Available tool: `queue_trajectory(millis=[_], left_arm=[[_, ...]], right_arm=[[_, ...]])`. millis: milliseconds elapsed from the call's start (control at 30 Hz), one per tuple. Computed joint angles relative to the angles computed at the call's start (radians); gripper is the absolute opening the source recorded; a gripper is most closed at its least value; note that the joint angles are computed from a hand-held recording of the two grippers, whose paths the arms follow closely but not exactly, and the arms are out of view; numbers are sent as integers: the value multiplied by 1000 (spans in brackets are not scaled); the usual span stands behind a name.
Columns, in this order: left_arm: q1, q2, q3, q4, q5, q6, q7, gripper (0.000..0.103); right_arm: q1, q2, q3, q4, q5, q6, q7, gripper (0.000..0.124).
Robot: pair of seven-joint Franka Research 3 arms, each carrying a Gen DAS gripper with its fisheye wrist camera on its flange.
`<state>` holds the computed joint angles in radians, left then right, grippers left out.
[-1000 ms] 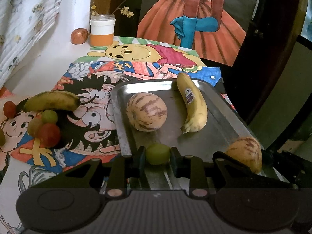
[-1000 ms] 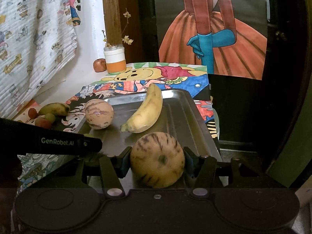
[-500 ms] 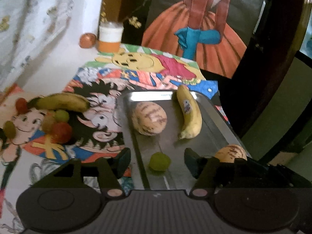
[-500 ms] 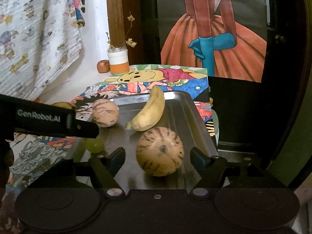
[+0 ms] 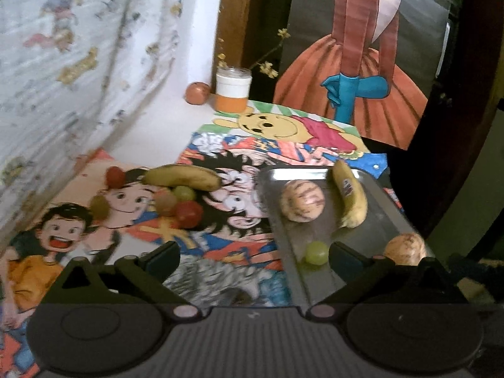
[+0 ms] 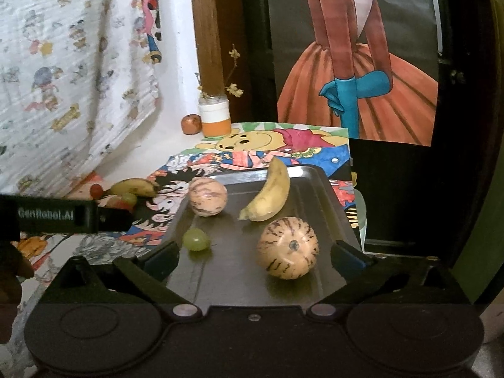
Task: Organize fruits
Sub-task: 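Withdraw both tools from the tray toward the remaining fruit pile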
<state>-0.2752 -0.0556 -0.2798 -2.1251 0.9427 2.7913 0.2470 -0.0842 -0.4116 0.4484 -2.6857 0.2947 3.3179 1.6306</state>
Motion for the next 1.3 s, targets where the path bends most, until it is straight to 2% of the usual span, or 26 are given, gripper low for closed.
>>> queue_trajectory(millis=[133,367,533,667,733,900,1033,1300], left_arm=[[7,-56,-4,-61,-2,-9,-12,103],[23,-149,-11,-171,-111,-8,90,103],[25,-202,-13,-235,-218,-32,173,103],[32,-244,-20,-278,-271,-54,220,103],[36,-259,-23,-292,-290,-70,238,103],[34,-288,-22,-298,-350,-131,288,103],[51,-312,-27,-304,-354,-147,289,103],[77,-322,-26,-297,-355,-206,290,103]], right_arm=[[66,-46,-55,-17,-12,-55,2,102],[299,-115,-267,-47,-21,-176,-9,102],[367,-149,-326,-34,-18,-313,-29,102],[355,-166,-304,-10,-47,-424,-19,102],[401,-164,-337,-4,-32,-445,-57,102],[527,-126,-450,62,96,-565,-208,102],[515,-92,-434,116,150,-630,-262,102],[492,-31,-386,192,191,-650,-308,102]])
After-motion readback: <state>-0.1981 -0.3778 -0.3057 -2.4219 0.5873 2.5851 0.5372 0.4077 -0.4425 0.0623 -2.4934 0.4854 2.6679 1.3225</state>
